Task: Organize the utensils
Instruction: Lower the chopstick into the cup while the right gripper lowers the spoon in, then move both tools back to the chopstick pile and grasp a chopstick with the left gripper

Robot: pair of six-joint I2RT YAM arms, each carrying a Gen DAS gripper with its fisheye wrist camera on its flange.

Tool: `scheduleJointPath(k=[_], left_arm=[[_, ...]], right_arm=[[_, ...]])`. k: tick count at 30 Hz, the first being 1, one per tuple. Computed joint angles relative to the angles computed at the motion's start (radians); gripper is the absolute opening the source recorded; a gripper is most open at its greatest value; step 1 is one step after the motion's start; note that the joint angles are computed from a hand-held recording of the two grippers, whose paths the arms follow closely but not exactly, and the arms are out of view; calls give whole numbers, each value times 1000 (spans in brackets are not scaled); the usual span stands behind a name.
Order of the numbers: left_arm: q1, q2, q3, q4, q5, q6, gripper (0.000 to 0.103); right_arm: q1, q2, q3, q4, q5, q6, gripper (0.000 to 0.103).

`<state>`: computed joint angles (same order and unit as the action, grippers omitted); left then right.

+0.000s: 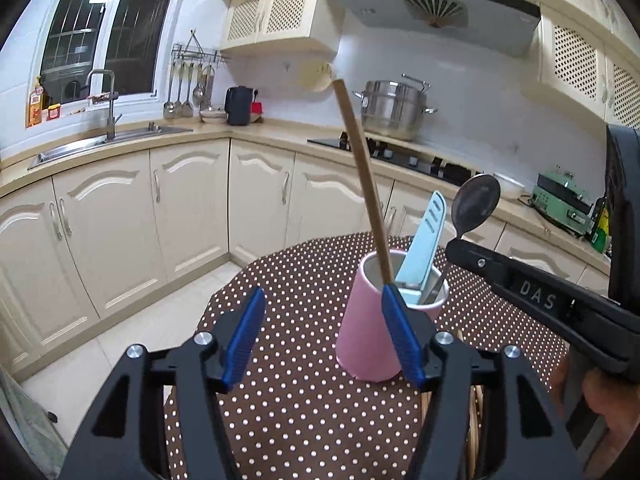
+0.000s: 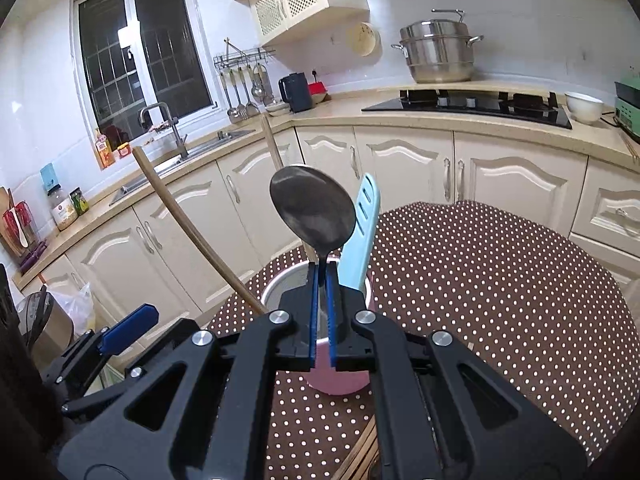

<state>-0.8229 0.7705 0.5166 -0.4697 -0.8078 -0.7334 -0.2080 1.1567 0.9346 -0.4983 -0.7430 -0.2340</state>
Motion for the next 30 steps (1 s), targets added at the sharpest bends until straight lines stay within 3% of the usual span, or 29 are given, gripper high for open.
scheduleJointPath(k=[3,5,10,15,20,23,27,30], left_arm=[[-9,9,19,-39,16,-13,61],[-12,7,27,-56,41,-14,62],[-30,-4,41,-95,102,-41,62],[-57,12,54,-113,172,-62,62],[-25,75,58,-105,365,-43,62],[-29,208,93,-128,414,-42,62],[-42,359,127,-128,480,-24,62],[-64,435,141,-126,479,-15,62]], right_arm=[[-7,-5,5,-23,1,-12,6],[-14,-15,5,-36,-1,-22,12],[-64,-48,10,-79,-51,-37,41],[-158,-57,45,-178,-111,-120,42],[-293,3,84,-301,-129,-274,47],[-355,55,95,-360,-109,-353,53],[-427,129,98,-421,-81,-459,54],[-482,167,90,-459,-80,-543,57]])
